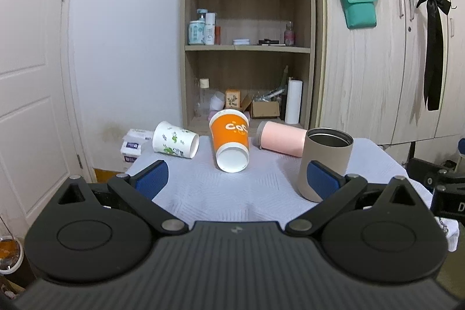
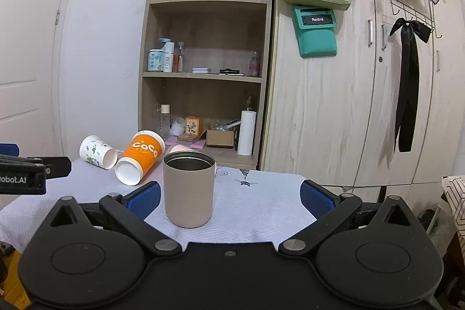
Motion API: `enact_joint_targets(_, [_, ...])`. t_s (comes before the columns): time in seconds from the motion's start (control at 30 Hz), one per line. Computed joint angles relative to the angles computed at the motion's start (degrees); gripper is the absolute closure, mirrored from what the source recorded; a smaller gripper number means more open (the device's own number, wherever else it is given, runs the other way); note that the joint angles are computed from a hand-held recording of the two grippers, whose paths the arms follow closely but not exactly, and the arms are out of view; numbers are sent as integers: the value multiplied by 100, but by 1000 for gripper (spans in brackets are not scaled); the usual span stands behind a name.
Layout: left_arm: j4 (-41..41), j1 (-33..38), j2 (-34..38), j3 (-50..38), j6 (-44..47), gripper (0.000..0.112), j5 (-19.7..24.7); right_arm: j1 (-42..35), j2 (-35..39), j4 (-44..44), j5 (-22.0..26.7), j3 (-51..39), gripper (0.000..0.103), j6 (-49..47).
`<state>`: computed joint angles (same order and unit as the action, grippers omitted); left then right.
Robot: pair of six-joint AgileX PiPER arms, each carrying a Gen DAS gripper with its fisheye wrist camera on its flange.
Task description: Flip cup upright
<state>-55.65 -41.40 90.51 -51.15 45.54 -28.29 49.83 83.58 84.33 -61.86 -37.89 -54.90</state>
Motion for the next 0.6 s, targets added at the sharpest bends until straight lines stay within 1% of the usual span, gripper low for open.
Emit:
enact_joint_targets(0.1, [-123,-151,38,45,229,9,-330,86,46,81,-140,-3,0,37])
enact_joint_targets(0.13, [-80,-166,40,64,187,9,-363,120,62,100,-189,4,0,65])
enact_joint_targets(0.23, [32,-131,14,93,23,9,-265,184,82,129,-281,30,0,137])
enact_joint_targets(0.37, [74,-198,63,144,-30,9,-501,236,135,143,-400,36,0,171])
enact_joint_targets(0.47, [164,-181,88,155,-141,9,-518,256,149,120,-459,46,0,234])
enact_joint_targets(0.6, [60,-219,136,116,18,9,-568,288,194,118,-573,47,0,323])
